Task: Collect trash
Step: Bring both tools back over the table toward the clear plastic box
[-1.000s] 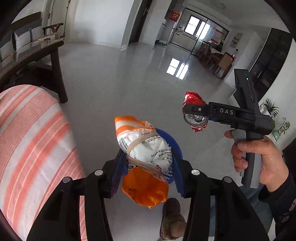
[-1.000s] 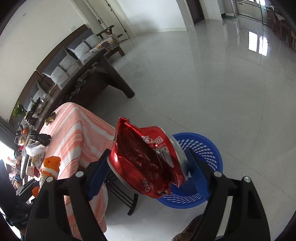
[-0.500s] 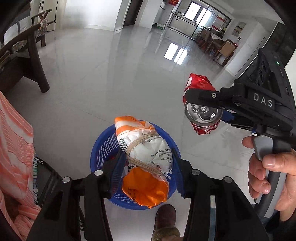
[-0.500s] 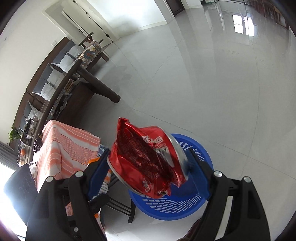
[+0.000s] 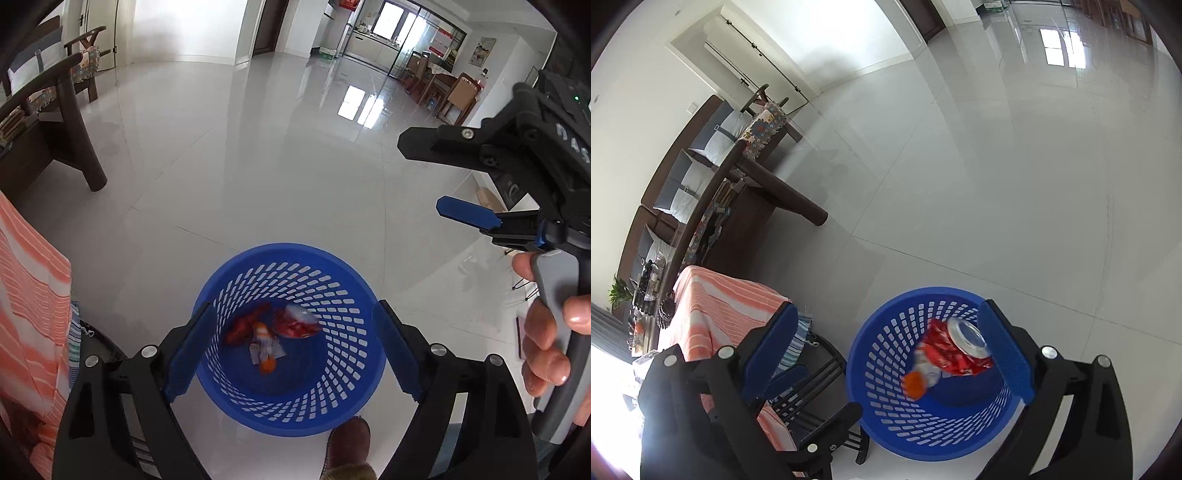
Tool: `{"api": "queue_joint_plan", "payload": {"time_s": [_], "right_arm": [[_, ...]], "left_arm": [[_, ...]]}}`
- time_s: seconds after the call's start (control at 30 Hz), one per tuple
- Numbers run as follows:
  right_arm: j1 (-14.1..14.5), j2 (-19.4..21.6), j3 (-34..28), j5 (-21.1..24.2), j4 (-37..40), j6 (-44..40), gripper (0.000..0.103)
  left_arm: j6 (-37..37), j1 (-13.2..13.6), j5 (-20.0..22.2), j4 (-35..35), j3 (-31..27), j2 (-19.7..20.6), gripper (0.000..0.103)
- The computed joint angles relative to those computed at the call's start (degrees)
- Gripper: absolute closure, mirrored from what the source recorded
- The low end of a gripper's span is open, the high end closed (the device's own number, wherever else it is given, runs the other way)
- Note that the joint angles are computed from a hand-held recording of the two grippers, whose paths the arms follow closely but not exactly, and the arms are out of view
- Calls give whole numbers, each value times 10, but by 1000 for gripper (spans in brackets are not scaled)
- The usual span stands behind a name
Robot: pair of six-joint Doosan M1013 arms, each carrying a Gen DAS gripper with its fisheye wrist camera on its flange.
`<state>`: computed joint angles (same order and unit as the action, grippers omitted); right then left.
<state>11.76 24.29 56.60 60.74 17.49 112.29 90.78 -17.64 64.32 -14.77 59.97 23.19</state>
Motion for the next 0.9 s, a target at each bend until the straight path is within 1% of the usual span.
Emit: {"api": "queue_joint_plan", "payload": {"time_s": [0.13, 0.23, 0.33, 0.43, 0.5, 0.57, 0.63, 0.7, 0.8, 0.9], "right_arm": [[12, -5, -6, -17, -48, -6, 8], [27, -13, -10, -34, -91, -12, 8], [52, -21, -16, -55, -131, -41, 7], [81, -27, -18, -73, -144, -97, 6], [105, -30, -18, -81, -142, -141, 6], [131, -28, -21, -79, -128, -198, 6], [157, -24, -25, -77, -113, -255, 5], [182, -19, -29, -72, -103, -289, 5], [213, 0, -53, -38, -85, -308, 5], [243, 30, -94, 4, -99, -314, 5]], "left_arm": [[11, 7, -35, -7, 45, -53, 14], [24, 14, -47, -1, 77, -99, 12], [31, 26, -54, 21, 112, -145, 10], [23, 46, -45, 55, 147, -185, 8], [11, 64, -32, 82, 172, -209, 8], [-12, 84, -18, 121, 196, -231, 8], [-23, 114, -7, 138, 215, -251, 8], [-37, 144, 1, 155, 231, -268, 8], [-55, 193, 3, 181, 251, -286, 8], [-57, 240, 10, 182, 259, -293, 8]]}}
